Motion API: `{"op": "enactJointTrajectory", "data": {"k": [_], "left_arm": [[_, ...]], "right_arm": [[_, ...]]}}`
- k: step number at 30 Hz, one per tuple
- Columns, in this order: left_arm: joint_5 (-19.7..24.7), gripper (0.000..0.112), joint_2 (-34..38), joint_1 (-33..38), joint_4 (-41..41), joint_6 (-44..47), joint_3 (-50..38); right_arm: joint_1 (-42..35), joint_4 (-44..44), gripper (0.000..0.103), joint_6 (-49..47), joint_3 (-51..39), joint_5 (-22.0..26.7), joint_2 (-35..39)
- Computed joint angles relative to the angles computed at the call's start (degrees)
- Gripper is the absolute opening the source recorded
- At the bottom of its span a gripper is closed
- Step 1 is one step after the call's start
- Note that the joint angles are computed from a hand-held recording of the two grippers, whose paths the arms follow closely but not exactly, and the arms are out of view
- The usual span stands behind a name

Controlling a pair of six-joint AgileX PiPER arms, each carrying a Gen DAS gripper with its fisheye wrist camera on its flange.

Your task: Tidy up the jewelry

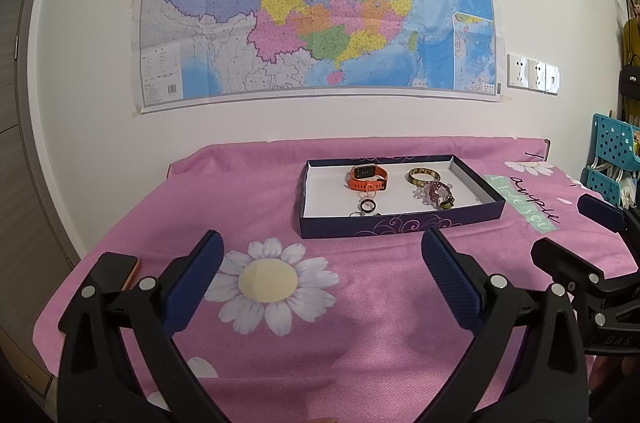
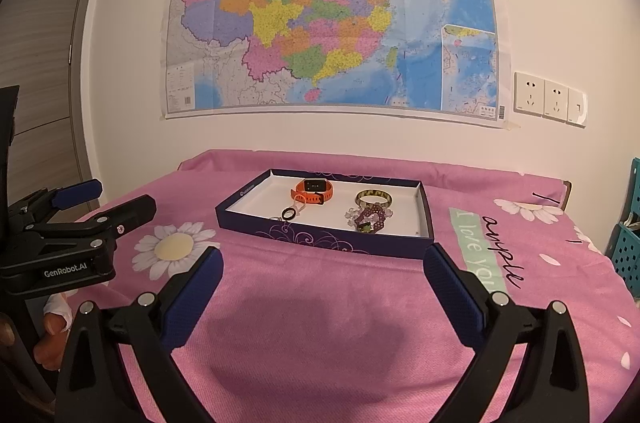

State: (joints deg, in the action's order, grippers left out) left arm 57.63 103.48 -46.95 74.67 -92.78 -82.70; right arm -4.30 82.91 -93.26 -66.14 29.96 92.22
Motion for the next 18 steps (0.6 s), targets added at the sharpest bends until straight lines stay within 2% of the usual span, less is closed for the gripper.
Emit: {"op": "enactJointTrajectory", "data": {"k": [18], "left_arm": [[-0.5,0.097,0.8,0.3,-0.5,0.5,-0.8]], "right_arm": [[0.5,0.1,0.097,0.3,-0.3,-0.5,0.5]]}}
